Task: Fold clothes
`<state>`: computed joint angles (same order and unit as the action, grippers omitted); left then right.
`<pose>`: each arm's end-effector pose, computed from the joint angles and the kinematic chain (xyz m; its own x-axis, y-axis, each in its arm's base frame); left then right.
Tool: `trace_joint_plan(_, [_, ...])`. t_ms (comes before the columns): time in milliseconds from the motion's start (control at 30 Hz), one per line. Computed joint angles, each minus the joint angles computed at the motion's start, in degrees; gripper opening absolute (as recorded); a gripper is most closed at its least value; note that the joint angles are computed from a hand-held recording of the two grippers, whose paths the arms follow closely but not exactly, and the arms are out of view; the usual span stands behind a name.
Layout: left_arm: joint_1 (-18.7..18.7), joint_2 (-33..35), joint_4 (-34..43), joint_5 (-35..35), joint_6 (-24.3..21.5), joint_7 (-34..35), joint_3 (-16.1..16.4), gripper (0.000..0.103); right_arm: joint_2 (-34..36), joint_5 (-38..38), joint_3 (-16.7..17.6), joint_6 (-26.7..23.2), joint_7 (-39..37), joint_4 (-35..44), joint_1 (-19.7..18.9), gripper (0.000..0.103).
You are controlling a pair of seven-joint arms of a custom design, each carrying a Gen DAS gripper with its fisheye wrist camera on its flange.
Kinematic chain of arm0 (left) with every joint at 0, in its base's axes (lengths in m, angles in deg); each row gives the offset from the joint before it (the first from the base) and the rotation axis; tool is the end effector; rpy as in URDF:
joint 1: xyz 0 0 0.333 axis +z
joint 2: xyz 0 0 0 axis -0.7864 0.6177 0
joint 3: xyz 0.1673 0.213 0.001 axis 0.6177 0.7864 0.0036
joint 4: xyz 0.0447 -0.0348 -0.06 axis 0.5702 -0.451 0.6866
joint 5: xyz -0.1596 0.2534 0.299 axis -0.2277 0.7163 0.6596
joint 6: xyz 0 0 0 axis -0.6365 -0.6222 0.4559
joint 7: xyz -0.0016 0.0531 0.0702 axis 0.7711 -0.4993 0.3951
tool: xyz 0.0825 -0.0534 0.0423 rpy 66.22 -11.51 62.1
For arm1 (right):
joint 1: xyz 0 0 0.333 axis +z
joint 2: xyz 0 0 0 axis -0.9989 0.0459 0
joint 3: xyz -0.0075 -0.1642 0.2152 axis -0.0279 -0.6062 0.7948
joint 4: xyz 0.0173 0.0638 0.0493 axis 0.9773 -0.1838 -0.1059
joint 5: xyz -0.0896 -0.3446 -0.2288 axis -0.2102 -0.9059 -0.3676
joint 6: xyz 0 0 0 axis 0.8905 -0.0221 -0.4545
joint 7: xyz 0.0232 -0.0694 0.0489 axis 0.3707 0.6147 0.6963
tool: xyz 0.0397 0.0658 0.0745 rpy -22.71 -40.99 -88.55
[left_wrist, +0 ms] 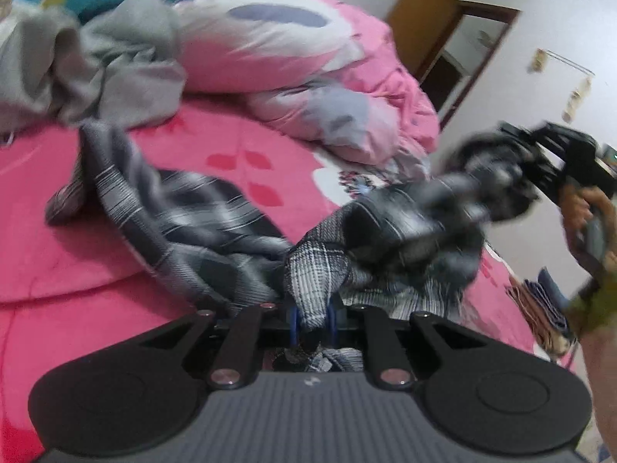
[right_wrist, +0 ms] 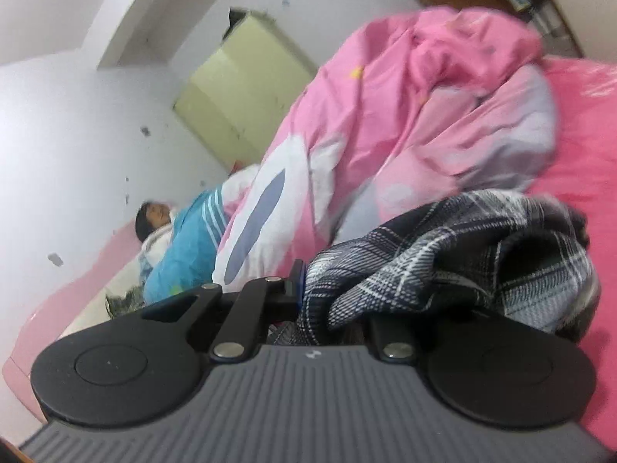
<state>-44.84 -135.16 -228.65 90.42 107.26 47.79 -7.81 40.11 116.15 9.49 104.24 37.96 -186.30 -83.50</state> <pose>0.3258 -0.2807 0.3686 0.1725 -0.8560 0.4873 -0.5283 -0.4979 -0.6877 0.6304 0.0589 0.4490 0.4922 -0.5577 -0.6683 -0.6531 0.2710 -0.7072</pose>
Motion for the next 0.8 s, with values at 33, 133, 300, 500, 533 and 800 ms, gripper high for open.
trace_joint_plan(33, [0.15, 0.72, -0.19, -0.31, 0.20, -0.31, 0.33, 0.019, 3.52, -2.42, 0.77, 1.30, 2.27, 3.52, 0.92, 0.010])
trace_joint_plan(133, [0.61, 2.30, -0.74, -1.08, 0.42, -0.92, 0.83, 0.033, 14.86, -12.28, 3.48, 4.43, 11.33, 15.43, 2.91, 0.017])
trace_joint_plan(300, [-0.07, 2.70, -3.04, -3.43, 3.51, -3.27, 1.13, 0.066, 27.63, -37.03, 2.09, 6.21, 32.50, 26.98, 8.05, 0.054])
trace_joint_plan(500, [-2.96, -2.39, -3.20, -2.58, -4.31, -4.08, -0.42, 0.074, 17.78, -30.57, 7.37, 6.94, 22.99, 12.96, -0.45, 0.059])
trace_joint_plan(533, [-3.19, -3.68, -2.84, -1.62, -6.16, -4.71, -1.20, 0.075, 14.95, -27.37, 8.01, 6.11, 20.02, 9.82, -2.31, 0.061])
trace_joint_plan(800, [0.16, -3.38, 8.00, 10.43, -19.76, -1.36, -6.95, 0.075, 1.80, -24.13, 3.08, -15.88, 13.72, -4.45, -3.04, 0.061])
